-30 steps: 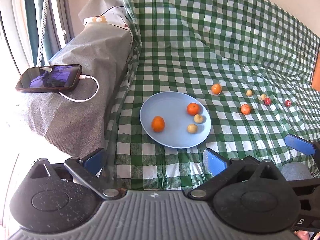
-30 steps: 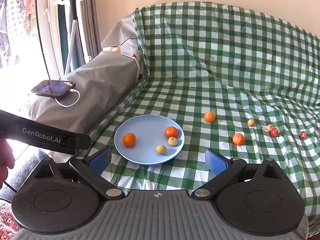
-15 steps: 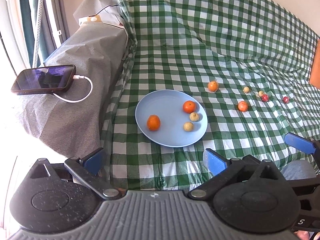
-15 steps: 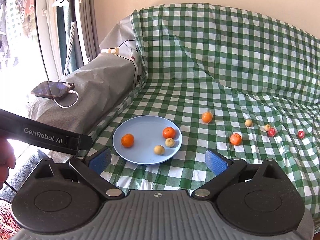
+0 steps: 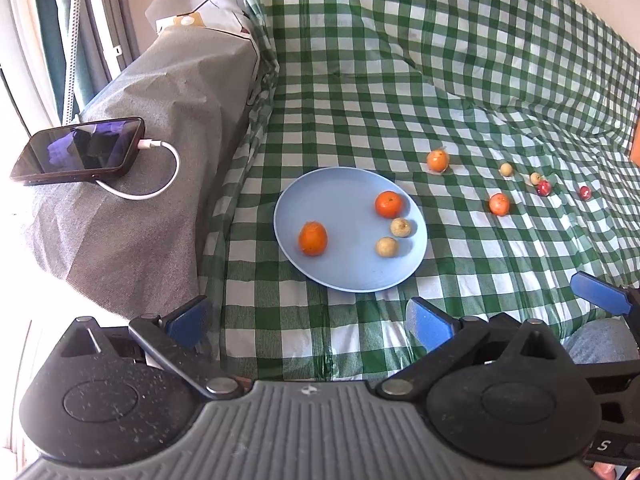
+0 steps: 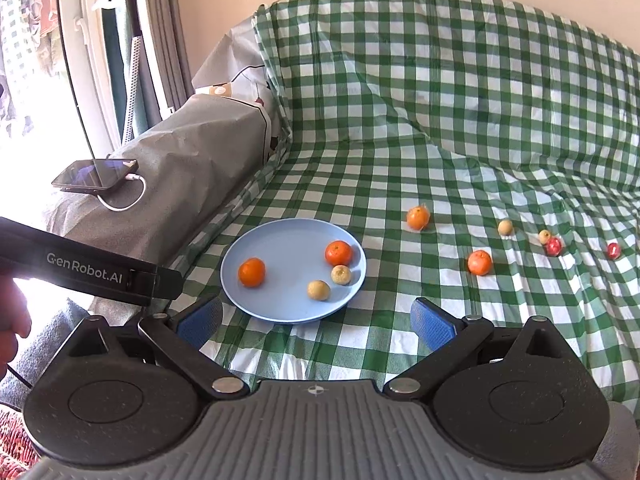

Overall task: Organize fruits
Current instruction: 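Grasp a bagged orange with the left tool while the right tool grasps a yellow plum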

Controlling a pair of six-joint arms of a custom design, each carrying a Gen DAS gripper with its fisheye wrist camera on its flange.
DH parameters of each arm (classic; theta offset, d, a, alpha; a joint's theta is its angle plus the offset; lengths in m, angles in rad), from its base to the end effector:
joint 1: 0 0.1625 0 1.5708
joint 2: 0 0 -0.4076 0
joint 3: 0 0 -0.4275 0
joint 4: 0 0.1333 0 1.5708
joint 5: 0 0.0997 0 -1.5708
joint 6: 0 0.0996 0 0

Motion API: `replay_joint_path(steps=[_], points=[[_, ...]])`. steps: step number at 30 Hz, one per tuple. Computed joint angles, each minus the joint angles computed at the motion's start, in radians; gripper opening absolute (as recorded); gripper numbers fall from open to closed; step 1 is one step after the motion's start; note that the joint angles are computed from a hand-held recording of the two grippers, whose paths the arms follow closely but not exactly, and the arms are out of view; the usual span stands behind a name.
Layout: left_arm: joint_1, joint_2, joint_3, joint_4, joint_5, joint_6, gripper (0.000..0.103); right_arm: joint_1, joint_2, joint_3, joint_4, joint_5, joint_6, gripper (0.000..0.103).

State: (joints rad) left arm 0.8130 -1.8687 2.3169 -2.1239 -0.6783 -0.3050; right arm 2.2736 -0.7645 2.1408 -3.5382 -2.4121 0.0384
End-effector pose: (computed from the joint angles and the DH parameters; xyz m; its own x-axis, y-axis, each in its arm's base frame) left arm -0.1021 -0.4146 0.3152 -0.6934 0.1380 -0.7072 0.4983 0.8007 -0.3324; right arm 0.3660 -0.3407 0.0256 -0.7971 -0.0894 0.5972 -0.5065 0.6375 -0.5806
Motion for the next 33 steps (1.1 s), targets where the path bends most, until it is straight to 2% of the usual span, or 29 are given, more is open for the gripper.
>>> replay_joint_path(steps=[14, 19, 23, 26, 29, 33], points=[[0.044, 0.178, -0.08, -0.083, -0.022, 0.05, 0.103, -0.075, -0.015, 0.014, -0.008, 0.031, 0.046, 0.1], [0.059, 0.289, -0.128, -0.145, -0.04, 0.094, 0.103, -0.122, -0.024, 0.03, -0.03, 0.001, 0.08, 0.1], [0.073, 0.416, -0.194, -0.213, -0.064, 0.137, 0.103, -0.183, -0.035, 0.044, -0.08, -0.035, 0.07, 0.1], [0.084, 0.529, -0.256, -0.286, -0.073, 0.183, 0.103, -0.238, -0.038, 0.042, -0.153, -0.073, 0.013, 0.1], [0.1, 0.653, -0.331, -0.376, -0.082, 0.25, 0.103, -0.309, -0.038, 0.03, -0.266, -0.097, -0.091, 0.1], [0.128, 0.832, -0.451, -0.487, -0.086, 0.342, 0.103, -0.44, -0.044, -0.004, -0.396, -0.071, -0.235, 0.1]])
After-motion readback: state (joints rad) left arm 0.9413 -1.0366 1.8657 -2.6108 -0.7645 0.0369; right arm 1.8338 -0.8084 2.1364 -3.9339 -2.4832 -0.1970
